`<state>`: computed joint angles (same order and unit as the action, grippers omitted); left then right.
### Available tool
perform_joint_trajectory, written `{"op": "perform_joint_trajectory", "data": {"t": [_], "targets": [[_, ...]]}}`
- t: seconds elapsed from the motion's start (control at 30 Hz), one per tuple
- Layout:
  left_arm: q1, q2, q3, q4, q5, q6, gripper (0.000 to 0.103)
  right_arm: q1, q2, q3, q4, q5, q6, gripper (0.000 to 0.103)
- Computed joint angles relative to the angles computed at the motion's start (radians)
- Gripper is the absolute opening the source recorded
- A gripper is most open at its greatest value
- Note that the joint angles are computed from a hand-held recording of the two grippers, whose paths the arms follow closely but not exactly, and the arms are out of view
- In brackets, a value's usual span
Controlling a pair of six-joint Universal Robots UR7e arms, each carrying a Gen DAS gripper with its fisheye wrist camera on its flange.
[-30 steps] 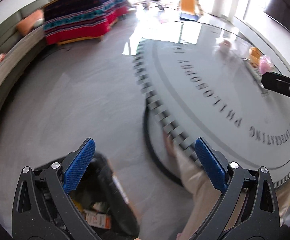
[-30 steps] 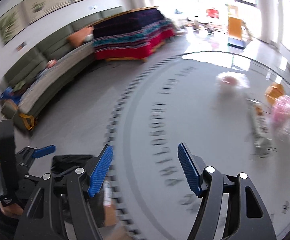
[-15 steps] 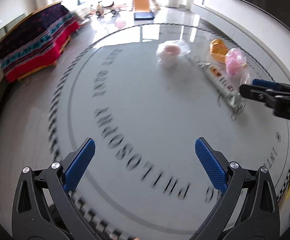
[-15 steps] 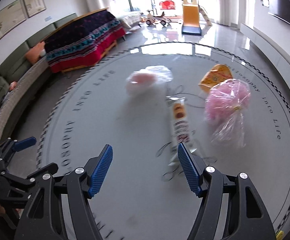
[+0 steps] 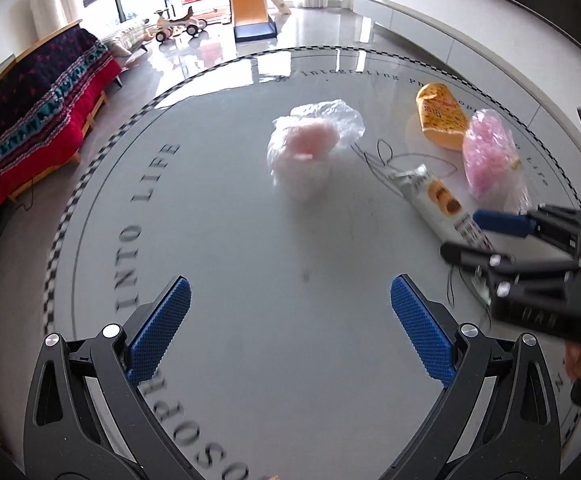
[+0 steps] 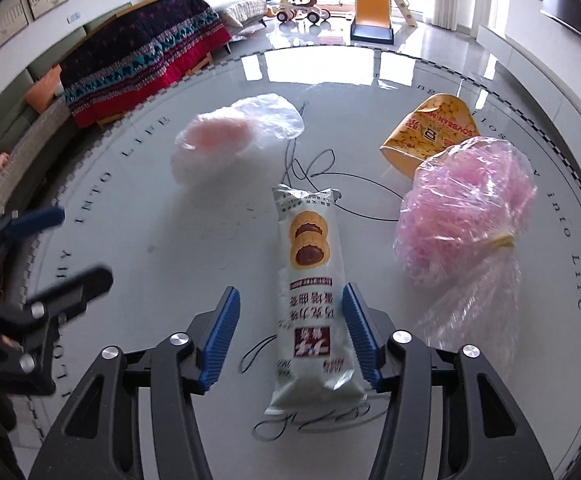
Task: Collect trash
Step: 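Grasp the clear plastic bag with the left tool while the right tool holds the packet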
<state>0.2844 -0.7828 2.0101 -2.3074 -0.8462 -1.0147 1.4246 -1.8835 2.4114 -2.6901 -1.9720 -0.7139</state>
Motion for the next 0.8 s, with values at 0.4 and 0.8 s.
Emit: {"op": "perform_joint_trajectory", "data": {"t": [0.4, 0.8], "targets": [[0.123, 0.122, -0.139, -0.105, 0.08, 0.216, 0.097, -0.037, 0.023, -0.053, 0.072, 0.093, 0.013, 0.031], [0.208, 0.152, -0.161, -0.173, 0.087, 0.236, 0.046, -0.058, -0.019, -0.047, 0.11, 0.123, 0.016, 0.032]]}}
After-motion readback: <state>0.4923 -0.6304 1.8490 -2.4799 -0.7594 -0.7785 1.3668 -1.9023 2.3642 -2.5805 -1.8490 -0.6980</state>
